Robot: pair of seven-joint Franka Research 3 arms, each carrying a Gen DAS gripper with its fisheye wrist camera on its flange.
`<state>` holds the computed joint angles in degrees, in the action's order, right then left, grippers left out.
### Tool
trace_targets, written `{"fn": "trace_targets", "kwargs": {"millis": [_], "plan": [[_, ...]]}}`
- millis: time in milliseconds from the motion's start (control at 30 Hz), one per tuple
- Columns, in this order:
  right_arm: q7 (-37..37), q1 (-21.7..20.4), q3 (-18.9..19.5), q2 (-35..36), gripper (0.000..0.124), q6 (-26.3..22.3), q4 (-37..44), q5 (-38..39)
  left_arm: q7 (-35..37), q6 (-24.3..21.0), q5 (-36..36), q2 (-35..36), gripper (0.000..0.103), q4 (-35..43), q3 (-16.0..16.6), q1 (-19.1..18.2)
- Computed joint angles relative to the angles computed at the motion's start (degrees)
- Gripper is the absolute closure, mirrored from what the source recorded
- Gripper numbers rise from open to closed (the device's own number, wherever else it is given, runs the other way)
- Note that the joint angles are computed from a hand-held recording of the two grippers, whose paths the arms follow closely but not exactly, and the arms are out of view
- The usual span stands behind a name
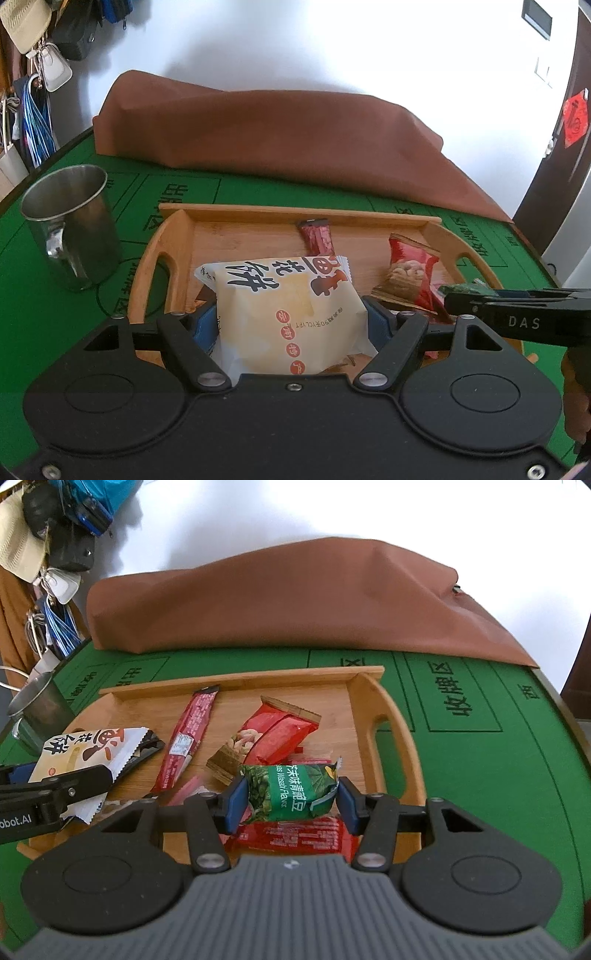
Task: Organize snacks
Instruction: 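Lift both held bags and carry them over the wooden tray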
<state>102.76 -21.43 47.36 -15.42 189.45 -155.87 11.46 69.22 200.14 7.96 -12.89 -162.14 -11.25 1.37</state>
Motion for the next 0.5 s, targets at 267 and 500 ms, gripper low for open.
{"fn": "trace_targets", "kwargs": {"millis": [267,500], "plan": [[1.01,-10.94,10.49,2.81,0.067,0.31,2.4,-0.47,2.04,0.74,-2.31,2.68,0.027,1.63,-0.98,0.48],[3.06,-17.48,16.64,2.68,0.065,0.93,2.83,-2.53,3.29,0.29,-3.0,4.56,0.027,2.79,-0.4,-0.4]]}}
